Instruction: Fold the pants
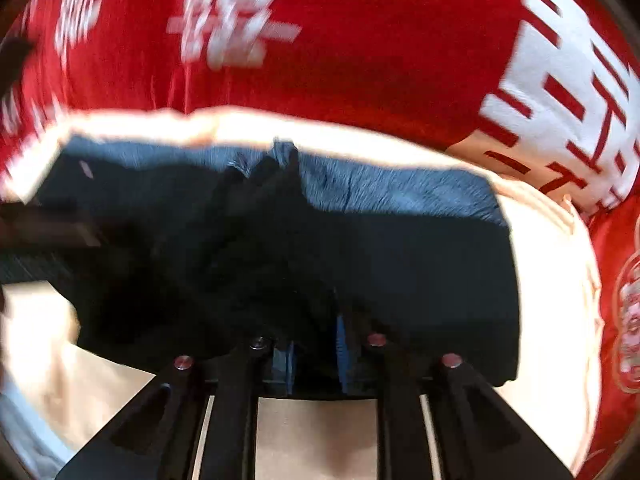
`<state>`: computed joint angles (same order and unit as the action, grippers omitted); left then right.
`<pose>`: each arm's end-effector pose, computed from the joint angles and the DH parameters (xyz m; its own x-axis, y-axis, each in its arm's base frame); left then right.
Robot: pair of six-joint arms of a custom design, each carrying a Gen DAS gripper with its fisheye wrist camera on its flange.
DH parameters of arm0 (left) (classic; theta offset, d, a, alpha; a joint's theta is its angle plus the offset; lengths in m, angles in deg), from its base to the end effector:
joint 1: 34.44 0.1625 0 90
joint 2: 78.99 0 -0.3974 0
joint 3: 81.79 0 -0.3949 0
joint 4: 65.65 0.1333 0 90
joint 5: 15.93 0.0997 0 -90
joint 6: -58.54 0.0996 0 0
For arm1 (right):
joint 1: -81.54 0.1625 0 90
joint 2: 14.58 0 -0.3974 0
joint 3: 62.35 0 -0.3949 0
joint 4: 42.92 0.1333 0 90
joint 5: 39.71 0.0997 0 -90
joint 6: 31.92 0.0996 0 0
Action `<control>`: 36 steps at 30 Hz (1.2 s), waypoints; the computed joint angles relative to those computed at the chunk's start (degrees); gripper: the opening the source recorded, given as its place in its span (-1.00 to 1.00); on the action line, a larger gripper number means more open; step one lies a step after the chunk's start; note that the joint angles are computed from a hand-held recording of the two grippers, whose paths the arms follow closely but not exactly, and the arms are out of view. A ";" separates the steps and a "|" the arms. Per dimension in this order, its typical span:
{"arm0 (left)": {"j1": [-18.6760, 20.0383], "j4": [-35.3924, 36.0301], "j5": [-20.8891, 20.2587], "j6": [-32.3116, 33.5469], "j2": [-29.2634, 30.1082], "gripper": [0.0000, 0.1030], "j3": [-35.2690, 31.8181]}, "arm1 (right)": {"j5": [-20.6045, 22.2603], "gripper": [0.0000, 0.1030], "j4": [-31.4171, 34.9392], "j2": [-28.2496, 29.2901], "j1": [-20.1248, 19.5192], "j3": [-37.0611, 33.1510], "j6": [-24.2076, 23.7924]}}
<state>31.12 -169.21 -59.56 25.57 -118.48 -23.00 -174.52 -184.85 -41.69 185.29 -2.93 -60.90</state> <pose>-0.1323 -0.7876 0.2064 -0.7259 -0.1982 -0.6586 0.0198 0.9512 -0.3080 0.2527 -0.7671 0.0994 -0.5436 -0.3897 0.7434 -0.5570 0.8301 0.0279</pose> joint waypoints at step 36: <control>0.46 6.63 -21.91 12.16 10.94 -0.66 -18.18 | 14.42 -0.36 18.73 -9.18 -5.84 -5.62 21.67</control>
